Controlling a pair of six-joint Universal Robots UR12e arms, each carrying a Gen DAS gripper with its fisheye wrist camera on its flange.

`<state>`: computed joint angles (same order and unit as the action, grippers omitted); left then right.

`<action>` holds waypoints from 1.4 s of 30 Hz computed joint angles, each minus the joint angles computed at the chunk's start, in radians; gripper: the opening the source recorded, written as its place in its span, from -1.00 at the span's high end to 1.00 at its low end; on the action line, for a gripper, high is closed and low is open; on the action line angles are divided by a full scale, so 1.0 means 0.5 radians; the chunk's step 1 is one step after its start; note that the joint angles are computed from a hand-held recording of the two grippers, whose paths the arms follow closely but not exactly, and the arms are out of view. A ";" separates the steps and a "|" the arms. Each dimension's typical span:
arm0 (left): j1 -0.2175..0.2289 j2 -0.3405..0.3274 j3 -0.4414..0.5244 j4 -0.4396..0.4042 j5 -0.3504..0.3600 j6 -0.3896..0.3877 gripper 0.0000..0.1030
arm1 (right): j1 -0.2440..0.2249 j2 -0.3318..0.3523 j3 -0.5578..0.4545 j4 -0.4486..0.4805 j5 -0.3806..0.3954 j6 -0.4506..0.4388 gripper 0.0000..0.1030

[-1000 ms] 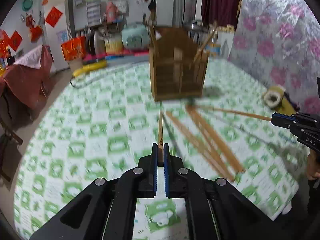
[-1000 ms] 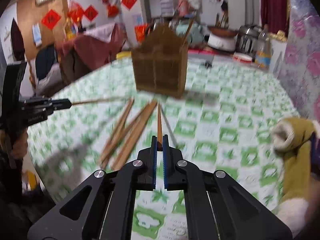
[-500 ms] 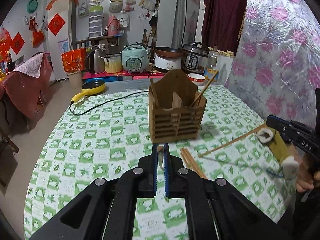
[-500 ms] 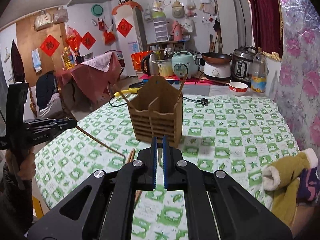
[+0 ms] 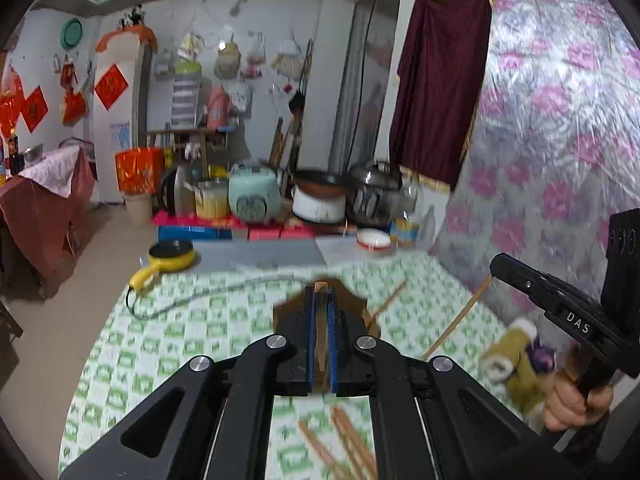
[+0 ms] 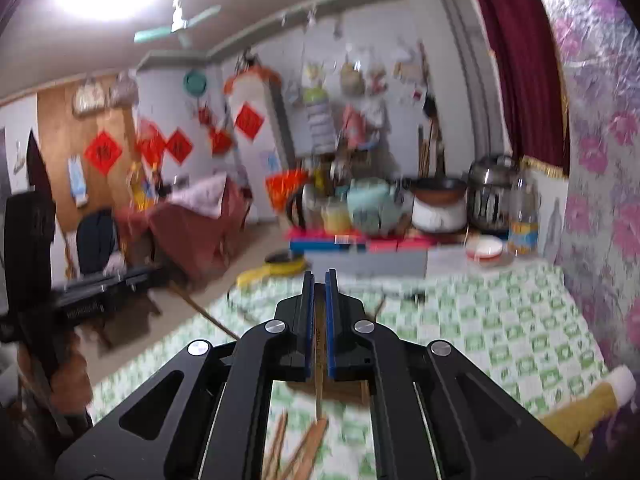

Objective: Organize utensils
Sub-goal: 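Lower the chopsticks into the holder slots and open both tools, then move both open tools back down toward the chopstick pile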

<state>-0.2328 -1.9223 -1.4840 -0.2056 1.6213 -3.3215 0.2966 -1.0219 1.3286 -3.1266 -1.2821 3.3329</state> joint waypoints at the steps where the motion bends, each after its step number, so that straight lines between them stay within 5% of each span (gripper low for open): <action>1: -0.006 -0.025 0.036 0.025 0.040 -0.009 0.88 | 0.008 0.022 -0.035 -0.050 -0.047 0.029 0.88; 8: 0.011 -0.161 0.177 0.052 0.091 -0.147 0.88 | 0.073 0.197 -0.252 -0.219 -0.370 0.107 0.88; 23: 0.069 -0.284 0.292 -0.264 -0.051 -0.239 0.88 | 0.040 0.369 -0.477 0.285 -0.136 0.147 0.88; 24: 0.068 -0.285 0.292 -0.273 -0.032 -0.260 0.80 | 0.033 0.370 -0.484 0.324 -0.092 0.146 0.80; 27: 0.069 -0.286 0.282 -0.252 0.038 -0.361 -0.33 | 0.020 0.370 -0.482 0.343 -0.049 0.187 0.62; 33: 0.093 -0.247 0.231 -0.165 0.004 -0.481 -0.61 | 0.025 0.340 -0.432 0.238 -0.111 0.201 0.21; 42: 0.068 -0.231 0.221 -0.148 0.161 -0.511 -0.83 | 0.050 0.320 -0.396 0.160 -0.196 0.147 -0.15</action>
